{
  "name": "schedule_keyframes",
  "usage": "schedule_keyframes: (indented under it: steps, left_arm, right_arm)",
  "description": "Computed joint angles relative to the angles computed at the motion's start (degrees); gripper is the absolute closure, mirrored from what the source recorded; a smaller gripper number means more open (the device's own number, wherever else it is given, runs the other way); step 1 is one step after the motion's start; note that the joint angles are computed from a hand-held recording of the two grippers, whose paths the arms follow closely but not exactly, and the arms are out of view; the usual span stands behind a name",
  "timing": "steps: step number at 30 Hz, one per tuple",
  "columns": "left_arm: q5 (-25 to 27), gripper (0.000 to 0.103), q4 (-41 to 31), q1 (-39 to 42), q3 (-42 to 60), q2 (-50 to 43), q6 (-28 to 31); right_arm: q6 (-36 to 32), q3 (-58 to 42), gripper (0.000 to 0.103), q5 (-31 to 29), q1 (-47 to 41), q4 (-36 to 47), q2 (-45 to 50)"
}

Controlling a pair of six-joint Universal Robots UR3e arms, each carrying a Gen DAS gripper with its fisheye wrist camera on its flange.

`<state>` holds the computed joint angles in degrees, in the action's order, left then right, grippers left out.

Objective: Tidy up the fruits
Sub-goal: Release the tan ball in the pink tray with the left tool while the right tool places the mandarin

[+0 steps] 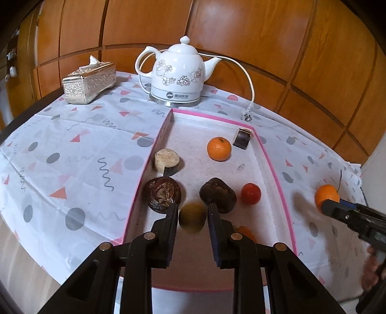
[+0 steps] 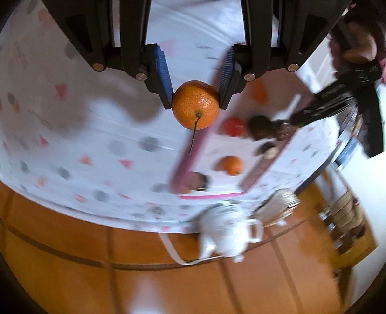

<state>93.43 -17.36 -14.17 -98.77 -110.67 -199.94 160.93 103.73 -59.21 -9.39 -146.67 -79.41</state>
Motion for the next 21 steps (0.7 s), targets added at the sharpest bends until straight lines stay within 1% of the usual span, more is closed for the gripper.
schedule_keyframes:
  steps: [2,3,4,5,6,7,11,13,15,16,18,21]
  left_arm:
    - [-0.35,0.067,-0.38,-0.08,0.91,-0.73,0.05]
    - [-0.31,0.057,-0.94,-0.12,1.38,-1.03,-0.28]
    - [-0.04,0.053,-0.94,-0.31,1.54,-1.19,-0.66]
    - [0.14,0.053,-0.71,-0.47,1.56,-1.26,-0.59]
    - [0.80,0.050,-0.96,-0.84,1.92,-1.46,-0.39]
    - [2.09,0.044,-1.53,-1.37,2.37,-1.57,-0.53]
    - [5.88,0.035,-2.41,-2.44,2.65,-1.08,-1.40]
    - [6.44,0.032,-2.41,-2.37,2.34,-0.65,-1.81]
    - [7.35,0.030,-2.92,-2.49,2.39,-0.31,-2.34]
    - [8.26,0.026,-3.28,-2.74,2.60,-0.25,-2.47]
    - [9.20,0.021,-3.02,-3.04,2.32,0.10,-2.86]
    - [10.24,0.015,-2.25,-3.50,1.41,1.18,-3.97]
  right_arm:
    - [-0.72,-2.18,0.065,0.27,2.91,1.32,1.16]
    - [-0.86,-3.22,0.065,-0.25,4.33,1.49,2.02]
    - [-1.17,-4.26,0.065,-0.77,5.62,1.63,3.05]
    - [-1.09,-5.73,0.065,-1.77,7.37,1.64,4.55]
    - [-1.25,-6.40,0.065,-2.19,8.06,1.87,5.33]
    - [-1.87,-8.13,0.065,-2.65,9.23,3.27,6.82]
    - [-1.17,-10.57,0.063,-6.53,12.36,3.24,10.54]
    - [-0.19,-10.96,0.063,-7.98,13.07,2.33,11.82]
    - [-0.25,-10.21,0.063,-7.90,12.66,1.78,11.67]
    - [-0.07,-9.52,0.063,-7.85,12.50,1.00,11.33]
    - [0.23,-8.17,0.058,-7.97,12.36,-0.36,10.25]
    - [1.38,-5.49,0.058,-8.90,12.48,-2.65,8.15]
